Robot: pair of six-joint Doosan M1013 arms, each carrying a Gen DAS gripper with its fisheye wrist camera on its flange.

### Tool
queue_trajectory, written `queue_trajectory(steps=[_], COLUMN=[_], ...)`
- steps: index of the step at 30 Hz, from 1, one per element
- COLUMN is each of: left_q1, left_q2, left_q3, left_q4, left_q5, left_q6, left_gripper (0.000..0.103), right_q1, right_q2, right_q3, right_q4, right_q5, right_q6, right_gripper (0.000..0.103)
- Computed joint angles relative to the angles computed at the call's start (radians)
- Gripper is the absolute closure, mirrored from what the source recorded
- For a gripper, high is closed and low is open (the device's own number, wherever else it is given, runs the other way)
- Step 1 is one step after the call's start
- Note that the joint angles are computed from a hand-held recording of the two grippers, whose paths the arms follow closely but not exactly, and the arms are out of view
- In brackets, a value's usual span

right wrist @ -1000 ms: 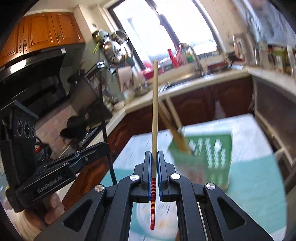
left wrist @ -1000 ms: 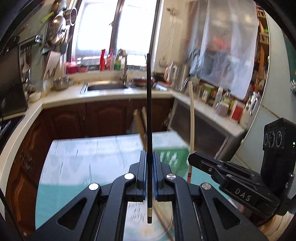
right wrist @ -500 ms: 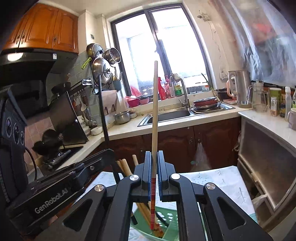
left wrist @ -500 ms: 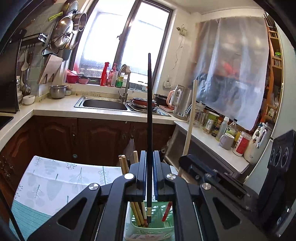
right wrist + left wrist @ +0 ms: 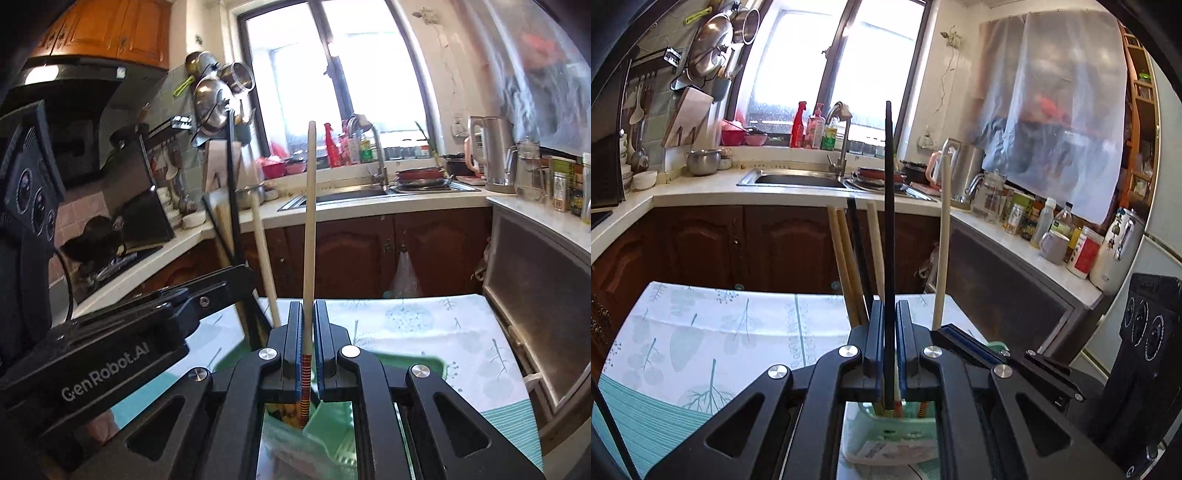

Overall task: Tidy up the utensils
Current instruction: 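Lift both chopsticks upright and drop them into the green holder, opening both tools, then move both open tools back down to the remaining chopsticks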

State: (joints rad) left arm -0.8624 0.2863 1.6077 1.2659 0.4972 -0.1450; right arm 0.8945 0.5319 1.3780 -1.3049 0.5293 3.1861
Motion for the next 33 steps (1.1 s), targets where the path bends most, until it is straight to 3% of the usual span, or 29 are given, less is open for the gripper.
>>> queue_trajectory(steps=[4, 6, 11, 16, 20, 23, 28, 33], left_q1=[0.007, 0.011, 0.018, 0.028, 0.032, 0.033, 0.027, 0.021], left_q2=[-0.003, -0.007, -0.031, -0.058, -0.083, -0.099, -0.129, -0.131], left_q3=[0.007, 0.01, 0.029, 0.041, 0.051, 0.06, 0.077, 0.074], left_q4=[-0.125, -0.186, -0.301, -0.509, -0.683, -0.782, -0.929, -1.102], left_q5=[-0.033, -0.042, -0.052, -0.061, -0.023, 0.015, 0.084, 0.169], left_q6=[0.101, 0.149, 0.212, 0.371, 0.5, 0.573, 0.695, 0.845], left_gripper=[0.096, 0.083, 0.063, 0.061, 0.052, 0.052, 0.052, 0.051], right_q1=[0.009, 0.012, 0.016, 0.025, 0.039, 0.043, 0.071, 0.081], right_q2=[-0.003, -0.002, 0.0, -0.011, -0.051, -0.076, -0.117, -0.107], right_q3=[0.028, 0.037, 0.034, 0.022, 0.027, 0.028, 0.044, 0.019], right_q4=[0.063, 0.081, 0.154, 0.271, 0.385, 0.543, 0.754, 0.995], right_q5=[-0.034, -0.048, -0.057, -0.034, -0.009, 0.008, 0.078, 0.195], right_q6=[-0.104, -0.128, -0.187, -0.254, -0.28, -0.37, -0.477, -0.611], right_gripper=[0.097, 0.097, 0.096, 0.096, 0.089, 0.087, 0.087, 0.087])
